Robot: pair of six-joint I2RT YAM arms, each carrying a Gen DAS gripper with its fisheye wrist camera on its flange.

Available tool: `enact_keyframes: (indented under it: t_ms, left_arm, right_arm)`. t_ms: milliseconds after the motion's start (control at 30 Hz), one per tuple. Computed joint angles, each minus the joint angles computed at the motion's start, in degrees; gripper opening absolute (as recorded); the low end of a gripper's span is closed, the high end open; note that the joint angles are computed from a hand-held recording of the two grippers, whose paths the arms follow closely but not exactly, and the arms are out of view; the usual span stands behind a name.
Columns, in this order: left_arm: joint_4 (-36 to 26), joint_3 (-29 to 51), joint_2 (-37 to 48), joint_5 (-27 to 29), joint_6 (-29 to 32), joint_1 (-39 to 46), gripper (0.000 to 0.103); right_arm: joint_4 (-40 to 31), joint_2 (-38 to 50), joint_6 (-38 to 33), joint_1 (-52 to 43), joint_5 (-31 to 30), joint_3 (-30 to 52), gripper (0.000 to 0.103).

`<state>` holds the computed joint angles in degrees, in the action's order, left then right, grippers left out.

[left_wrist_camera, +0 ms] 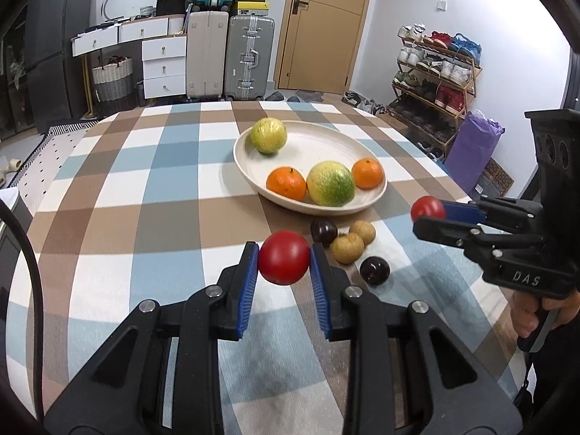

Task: Organize fruits
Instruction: 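Carry both held tomatoes over the plate and lower them beside the lemon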

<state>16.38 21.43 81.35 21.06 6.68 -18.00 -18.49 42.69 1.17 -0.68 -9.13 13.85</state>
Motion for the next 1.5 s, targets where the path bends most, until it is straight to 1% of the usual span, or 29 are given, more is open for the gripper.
enact_keyframes:
  t_ms: [100,400,667,1000,1500]
  left_arm:
    - [-0.1,1.7,0.6,-0.8,-0.3,-0.6,0.026]
    - [-0.5,6.9,3.0,-2.1,-1.7,-2.9,0.026]
    - [-0.8,12.5,7.7,-3.2,-2.6,-4.9,0.026]
    - [-0.1,19.5,15.0,-3.8,-3.6,-5.4,0.026]
    - [-2.3,31.2,25.3,-6.2,-4.0,-7.6,0.026]
  right_arm:
    - [0.7,0.9,-2.0,-3.1,-2.1,1.0,0.033]
    - [5.4,6.5,-5.4,-8.4,-5.6,3.2,0.033]
    - [9.1,12.5,-7.3,-10.8,-7.1,5.9,0.033]
    - [15.9,21.9,-7.9,-13.4,-9.2,8.3,0.033]
    - [21.5,33.4,-7.2,-14.6,-10.7,13.6,0.033]
